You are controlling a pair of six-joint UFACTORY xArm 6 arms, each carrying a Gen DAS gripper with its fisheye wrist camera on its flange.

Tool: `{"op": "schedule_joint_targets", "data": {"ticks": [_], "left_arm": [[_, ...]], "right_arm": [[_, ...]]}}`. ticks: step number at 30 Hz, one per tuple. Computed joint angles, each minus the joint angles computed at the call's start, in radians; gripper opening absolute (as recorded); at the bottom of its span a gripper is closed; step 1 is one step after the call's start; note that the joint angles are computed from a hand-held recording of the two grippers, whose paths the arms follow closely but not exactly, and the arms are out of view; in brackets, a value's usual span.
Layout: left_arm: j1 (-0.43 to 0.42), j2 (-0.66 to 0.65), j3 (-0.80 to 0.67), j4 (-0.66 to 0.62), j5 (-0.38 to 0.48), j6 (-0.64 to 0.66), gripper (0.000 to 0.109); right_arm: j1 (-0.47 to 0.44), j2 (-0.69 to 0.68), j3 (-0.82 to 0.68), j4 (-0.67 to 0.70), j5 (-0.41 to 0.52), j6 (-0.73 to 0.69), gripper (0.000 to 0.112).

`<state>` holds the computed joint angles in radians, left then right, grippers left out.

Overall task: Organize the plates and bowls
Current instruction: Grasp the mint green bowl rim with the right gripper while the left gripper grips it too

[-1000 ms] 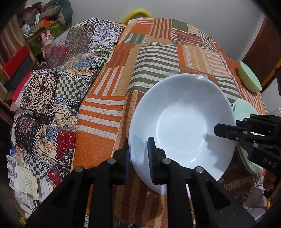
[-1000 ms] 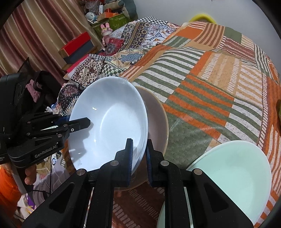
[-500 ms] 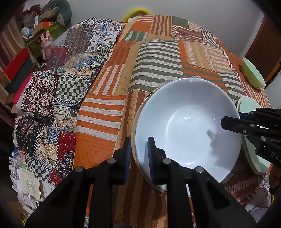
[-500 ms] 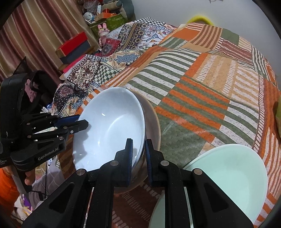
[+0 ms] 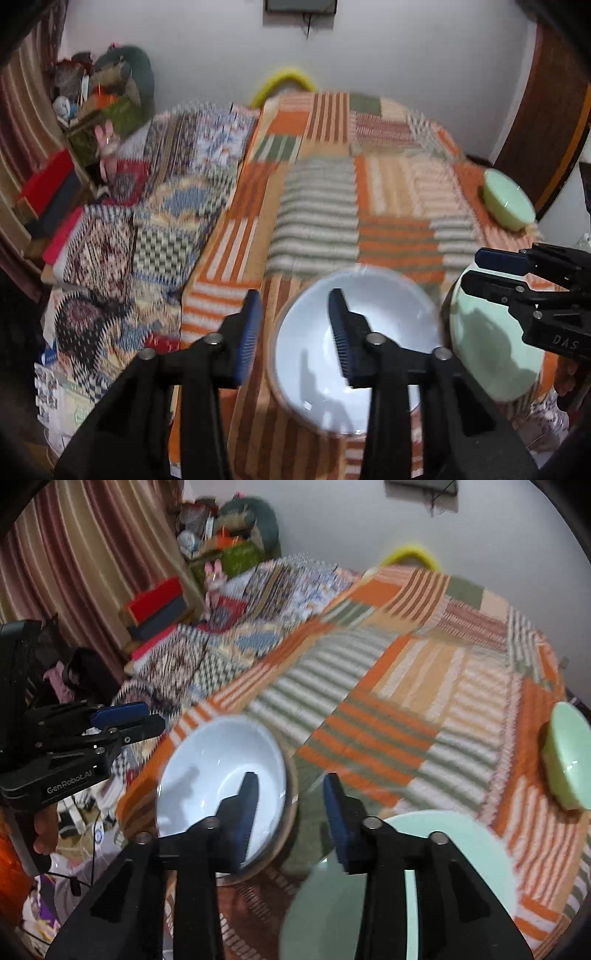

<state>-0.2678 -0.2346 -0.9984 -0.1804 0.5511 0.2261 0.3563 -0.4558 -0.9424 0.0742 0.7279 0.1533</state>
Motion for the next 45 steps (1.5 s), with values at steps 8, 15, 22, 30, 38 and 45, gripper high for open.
{"op": "schedule_joint_targets", "data": {"ticks": [8,15,22,30,38,45], "left_arm": [[-0.104,0.034,-0.104,0.004,-0.053,-0.030,0.062],[-0.202,0.160,-0.268,-0.030,-0.024,-0.048,0.084],[-0.290,0.336,-0.455,0.018,0.033,-0.092,0.085],[-0.332,0.503,-0.627,0.041,0.116,-0.094,0.085],[-0.354,0.657,-0.794,0.016,0.191,-0.076,0.085],[-0.372,0.737,-0.892,-0.008,0.252,-0.076,0.083]], "right_arm": [[-0.182,-0.141,0.045,-0.041,-0.015,0.006,0.043],[-0.407,-0.195,0.064,-0.075,-0.009,-0.006,0.047],[-0.593,-0.142,0.069,-0.062,-0.012,-0.049,0.047],[-0.688,0.001,0.042,-0.030,-0.035,-0.081,0.047],[-0.743,0.121,-0.015,0.186,-0.014,-0.253,0.012],[-0.703,0.071,0.036,0.183,-0.021,-0.325,0.013]]}}
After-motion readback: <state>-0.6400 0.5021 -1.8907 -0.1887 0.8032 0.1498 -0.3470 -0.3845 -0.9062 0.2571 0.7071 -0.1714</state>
